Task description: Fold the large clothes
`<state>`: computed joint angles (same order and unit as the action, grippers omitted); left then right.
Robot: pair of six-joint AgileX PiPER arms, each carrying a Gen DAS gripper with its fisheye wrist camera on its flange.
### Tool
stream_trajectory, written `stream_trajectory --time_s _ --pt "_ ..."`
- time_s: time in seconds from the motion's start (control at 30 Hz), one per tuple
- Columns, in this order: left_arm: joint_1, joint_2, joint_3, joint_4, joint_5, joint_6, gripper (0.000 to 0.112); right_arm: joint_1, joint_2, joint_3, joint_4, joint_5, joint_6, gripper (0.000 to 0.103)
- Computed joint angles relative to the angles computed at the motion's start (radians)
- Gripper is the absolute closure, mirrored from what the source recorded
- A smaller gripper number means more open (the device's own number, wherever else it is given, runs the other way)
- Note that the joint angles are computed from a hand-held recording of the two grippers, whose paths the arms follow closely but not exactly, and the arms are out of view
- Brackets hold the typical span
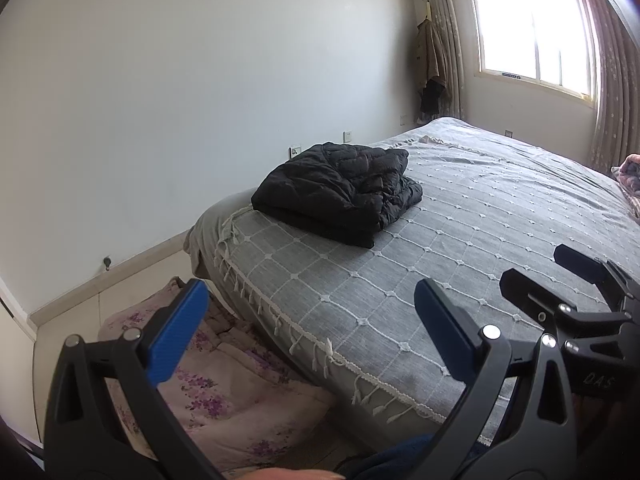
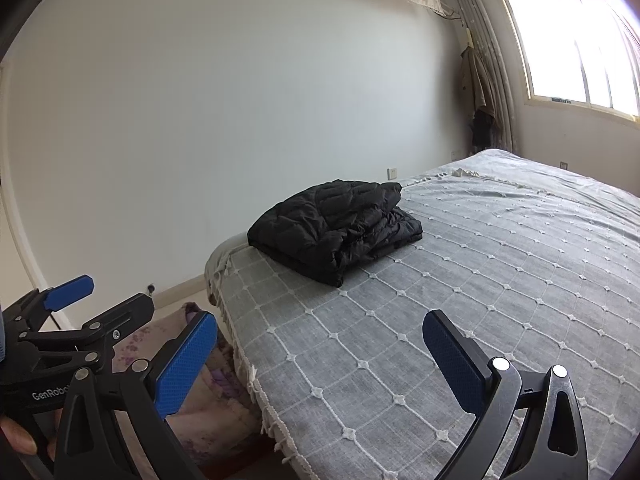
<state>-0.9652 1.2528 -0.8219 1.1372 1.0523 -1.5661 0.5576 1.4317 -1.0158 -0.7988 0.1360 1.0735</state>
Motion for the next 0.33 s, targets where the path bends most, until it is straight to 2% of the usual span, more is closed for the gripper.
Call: stream_trajectory --time_s 0.33 --pt "0.009 -0.001 -0.005 -0.007 -0.009 0.015 0.010 -0.001 0.005 -0.003 -0.001 0.001 0.000 0.000"
